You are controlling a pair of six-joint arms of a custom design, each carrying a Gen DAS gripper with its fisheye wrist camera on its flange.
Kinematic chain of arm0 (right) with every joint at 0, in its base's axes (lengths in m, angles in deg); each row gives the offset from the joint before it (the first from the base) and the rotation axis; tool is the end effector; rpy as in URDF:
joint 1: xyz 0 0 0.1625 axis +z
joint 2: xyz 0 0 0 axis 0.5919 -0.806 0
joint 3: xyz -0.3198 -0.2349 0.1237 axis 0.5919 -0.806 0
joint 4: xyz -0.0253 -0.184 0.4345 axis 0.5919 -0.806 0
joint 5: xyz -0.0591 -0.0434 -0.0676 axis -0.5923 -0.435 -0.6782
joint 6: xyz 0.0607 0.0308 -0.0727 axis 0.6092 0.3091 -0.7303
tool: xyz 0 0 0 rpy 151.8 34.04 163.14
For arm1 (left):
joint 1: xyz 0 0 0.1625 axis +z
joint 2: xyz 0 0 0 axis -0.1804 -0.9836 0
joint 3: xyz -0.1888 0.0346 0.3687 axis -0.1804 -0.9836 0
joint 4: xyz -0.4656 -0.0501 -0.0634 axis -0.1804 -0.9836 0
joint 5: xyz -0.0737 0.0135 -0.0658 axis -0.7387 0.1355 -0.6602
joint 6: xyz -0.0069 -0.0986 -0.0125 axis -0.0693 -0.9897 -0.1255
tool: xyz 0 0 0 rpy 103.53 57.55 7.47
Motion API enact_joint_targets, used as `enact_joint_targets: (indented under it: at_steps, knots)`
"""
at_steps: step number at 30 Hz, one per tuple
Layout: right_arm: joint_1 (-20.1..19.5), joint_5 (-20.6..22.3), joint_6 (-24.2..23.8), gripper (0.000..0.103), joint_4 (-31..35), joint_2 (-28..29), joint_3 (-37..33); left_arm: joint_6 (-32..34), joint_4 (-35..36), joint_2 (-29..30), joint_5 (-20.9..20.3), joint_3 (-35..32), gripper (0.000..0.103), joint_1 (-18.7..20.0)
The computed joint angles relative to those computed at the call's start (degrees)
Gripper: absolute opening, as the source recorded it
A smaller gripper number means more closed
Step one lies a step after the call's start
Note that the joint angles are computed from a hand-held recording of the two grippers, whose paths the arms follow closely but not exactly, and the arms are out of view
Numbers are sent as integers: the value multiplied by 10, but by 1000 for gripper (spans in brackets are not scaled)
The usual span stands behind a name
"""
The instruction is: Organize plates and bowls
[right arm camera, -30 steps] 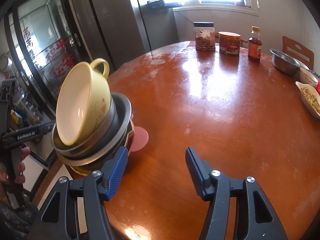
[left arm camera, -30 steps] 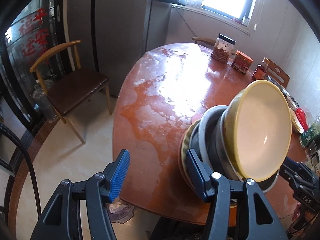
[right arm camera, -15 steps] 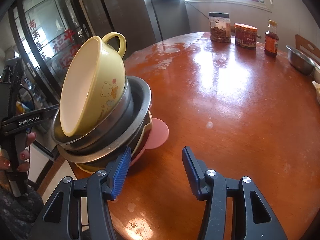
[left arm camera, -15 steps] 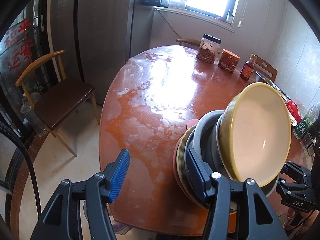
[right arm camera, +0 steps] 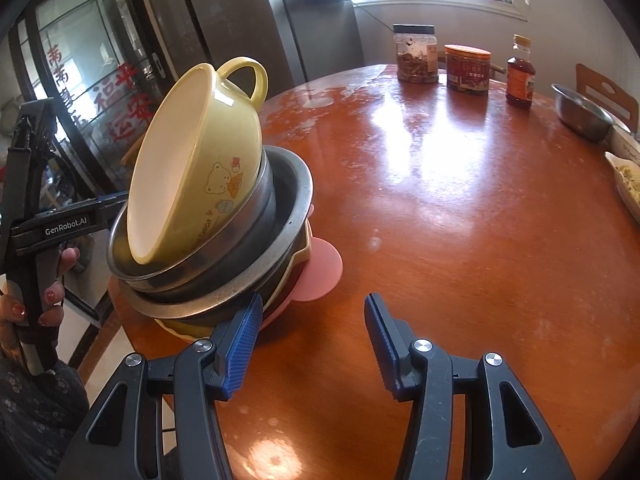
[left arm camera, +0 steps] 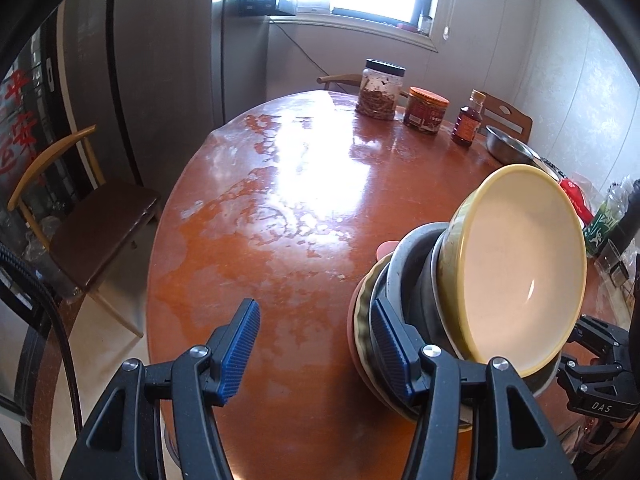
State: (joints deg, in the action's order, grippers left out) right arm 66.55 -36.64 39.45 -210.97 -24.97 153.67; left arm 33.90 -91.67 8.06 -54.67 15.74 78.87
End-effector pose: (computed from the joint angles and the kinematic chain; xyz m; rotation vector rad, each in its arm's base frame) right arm 0.2361 -0.6614 0.0668 0.2279 -2.4960 0.9211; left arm -0.1132 -0.7682 0.2258 0.8825 2.4739 -0.6063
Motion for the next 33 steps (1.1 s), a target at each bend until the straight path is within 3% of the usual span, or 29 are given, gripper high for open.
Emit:
enact_joint_targets:
  at_steps: [33]
  knots:
    - [-73, -49, 25, 55, -100, -186, 206, -40, 11, 74, 13, 26, 57, -108]
